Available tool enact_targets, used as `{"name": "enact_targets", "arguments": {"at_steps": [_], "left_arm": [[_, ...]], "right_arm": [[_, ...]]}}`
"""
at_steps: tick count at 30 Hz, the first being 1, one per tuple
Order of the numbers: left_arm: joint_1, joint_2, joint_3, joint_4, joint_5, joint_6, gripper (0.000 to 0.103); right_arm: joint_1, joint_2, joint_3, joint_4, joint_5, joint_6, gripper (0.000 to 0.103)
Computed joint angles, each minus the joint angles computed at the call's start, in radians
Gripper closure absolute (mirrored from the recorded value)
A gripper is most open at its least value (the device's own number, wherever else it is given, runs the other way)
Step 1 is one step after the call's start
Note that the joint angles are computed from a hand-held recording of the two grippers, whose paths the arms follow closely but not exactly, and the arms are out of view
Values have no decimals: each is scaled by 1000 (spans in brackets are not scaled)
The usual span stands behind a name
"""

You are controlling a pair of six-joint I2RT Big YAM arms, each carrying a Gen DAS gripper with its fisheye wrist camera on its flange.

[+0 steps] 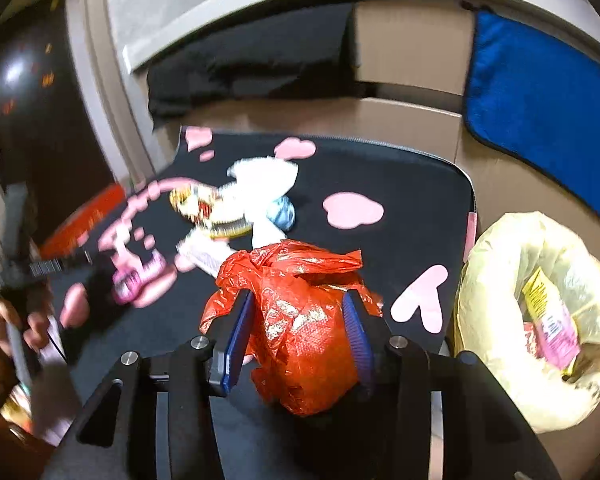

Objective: Collect trash
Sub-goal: 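Grasp the pink cartoon-label packet with the left tool while the right tool holds the red bag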

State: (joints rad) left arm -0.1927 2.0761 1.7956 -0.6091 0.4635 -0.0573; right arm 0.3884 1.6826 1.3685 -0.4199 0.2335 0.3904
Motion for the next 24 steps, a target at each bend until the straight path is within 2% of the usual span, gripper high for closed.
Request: {"name": "enact_targets", "arguments": {"at_steps": [5, 7, 8, 10, 11, 16, 21, 24], "left_arm": [[-36, 19, 7, -27, -74, 22, 58], [-47, 7, -18, 8, -104, 21, 58], [-49, 10, -12, -3, -96, 28, 59], [-54, 11, -9, -12, -84, 26, 66], [-60, 3, -18, -2, -98, 23, 76], [-78, -29, -42, 18, -130, 39, 82], [-90, -86, -89, 79, -156, 51, 83], [-94, -120, -108, 128, -165, 33, 84]], "right_arm": [[-6, 0, 9, -7, -3, 30, 61], [-5, 2, 8, -8, -6, 34, 61], [-4, 2, 6, -9, -6, 37, 61], [-3, 4, 4, -12, -4, 38, 61], [-3, 6, 4, -14, -2, 38, 61], [0, 11, -3, -10, -2, 37, 61], [6, 6, -8, 4, 24, 17, 61], [10, -1, -7, 10, 43, 12, 61]]}}
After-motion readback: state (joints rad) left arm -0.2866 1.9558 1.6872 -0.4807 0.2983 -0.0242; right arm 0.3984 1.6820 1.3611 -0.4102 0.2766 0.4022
